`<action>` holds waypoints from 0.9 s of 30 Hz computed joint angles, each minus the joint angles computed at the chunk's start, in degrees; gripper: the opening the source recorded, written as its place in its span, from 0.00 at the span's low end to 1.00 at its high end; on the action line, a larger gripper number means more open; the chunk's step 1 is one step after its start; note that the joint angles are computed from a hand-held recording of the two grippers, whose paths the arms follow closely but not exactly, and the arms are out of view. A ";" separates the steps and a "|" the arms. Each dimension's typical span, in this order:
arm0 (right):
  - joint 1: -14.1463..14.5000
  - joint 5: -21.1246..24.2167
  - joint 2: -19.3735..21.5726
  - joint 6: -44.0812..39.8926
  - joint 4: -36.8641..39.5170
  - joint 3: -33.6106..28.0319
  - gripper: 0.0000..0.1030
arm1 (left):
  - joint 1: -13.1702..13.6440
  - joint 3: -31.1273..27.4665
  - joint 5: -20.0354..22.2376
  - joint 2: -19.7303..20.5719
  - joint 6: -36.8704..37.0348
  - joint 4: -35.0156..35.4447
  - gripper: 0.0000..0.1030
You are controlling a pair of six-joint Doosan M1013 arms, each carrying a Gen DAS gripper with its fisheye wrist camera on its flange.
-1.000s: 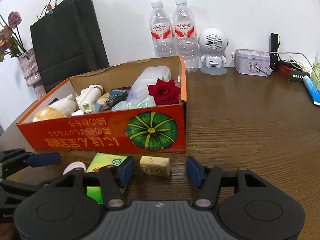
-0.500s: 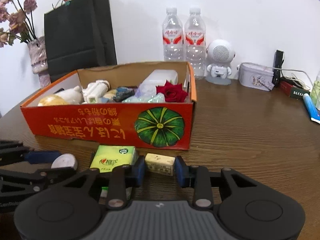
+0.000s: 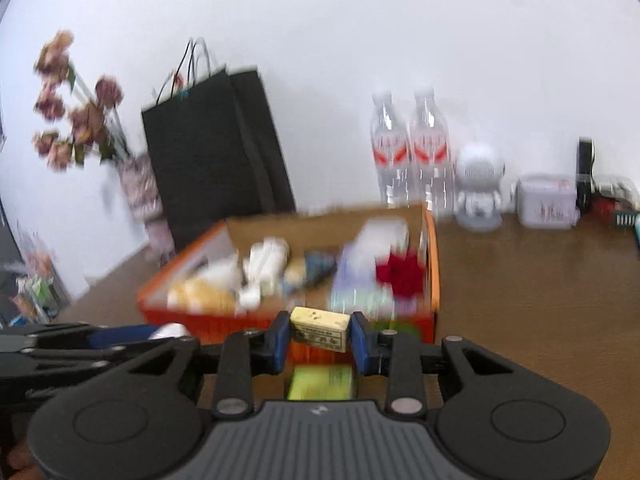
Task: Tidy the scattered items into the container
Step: 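Carry the disc and block into the red box and open both tools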
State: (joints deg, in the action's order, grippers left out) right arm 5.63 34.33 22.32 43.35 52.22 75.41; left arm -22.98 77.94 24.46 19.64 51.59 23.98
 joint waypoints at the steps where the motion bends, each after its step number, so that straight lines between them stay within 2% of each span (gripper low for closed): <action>1: 0.19 0.71 1.04 3.37 -2.93 -2.78 0.30 | 0.23 -3.47 2.09 1.85 2.74 -2.21 0.39; 6: 1.30 8.56 8.48 21.75 -18.91 -18.39 0.30 | 0.65 -18.72 13.13 11.22 6.65 -7.62 0.39; 8: 1.83 12.15 11.24 26.12 -24.04 -23.67 0.30 | 0.91 -21.83 15.13 13.46 10.80 -10.75 0.41; 9: 1.96 14.12 12.48 27.08 -25.10 -25.84 0.30 | 1.00 -21.92 15.10 13.71 11.13 -10.79 0.51; 10: 2.10 16.38 13.71 27.41 -25.65 -27.98 0.30 | 0.88 -21.56 15.21 13.63 9.23 -8.76 0.70; 12: 2.37 19.73 15.73 27.42 -26.10 -31.28 0.30 | 0.81 -19.03 12.75 12.34 4.78 -4.35 0.82; 14: 2.66 22.15 17.38 27.22 -26.56 -33.81 0.30 | 1.60 -18.50 13.03 11.48 5.78 -5.70 0.82; 16: 2.97 23.93 18.65 27.63 -26.89 -35.41 0.30 | 2.64 -17.75 12.44 10.30 5.04 -7.05 0.91; 18: 3.25 27.07 20.07 28.03 -26.59 -37.46 0.30 | 3.26 -16.26 11.53 8.90 -2.53 -1.84 0.98; 20: 3.48 31.67 21.61 26.67 -23.80 -39.75 0.30 | 3.75 -15.80 12.44 8.26 -8.67 2.14 0.99; 21: 3.65 33.70 22.31 26.28 -22.38 -40.76 0.31 | 4.12 -15.77 12.88 8.11 -9.18 1.87 0.98; 23: 4.30 37.45 23.85 27.45 -21.72 -43.35 0.44 | 4.69 -16.24 14.28 8.27 -8.11 0.00 0.98; 24: 4.62 38.37 24.19 28.52 -22.19 -44.08 0.58 | 4.72 -16.41 15.10 8.32 -7.61 -0.19 0.98; 25: 4.86 38.31 24.08 29.18 -22.50 -43.99 0.63 | 4.64 -16.29 15.66 8.22 -7.46 0.22 0.98; 27: 4.97 36.51 22.97 28.93 -22.43 -42.31 0.63 | 4.61 -16.28 16.49 8.17 -6.21 0.08 0.99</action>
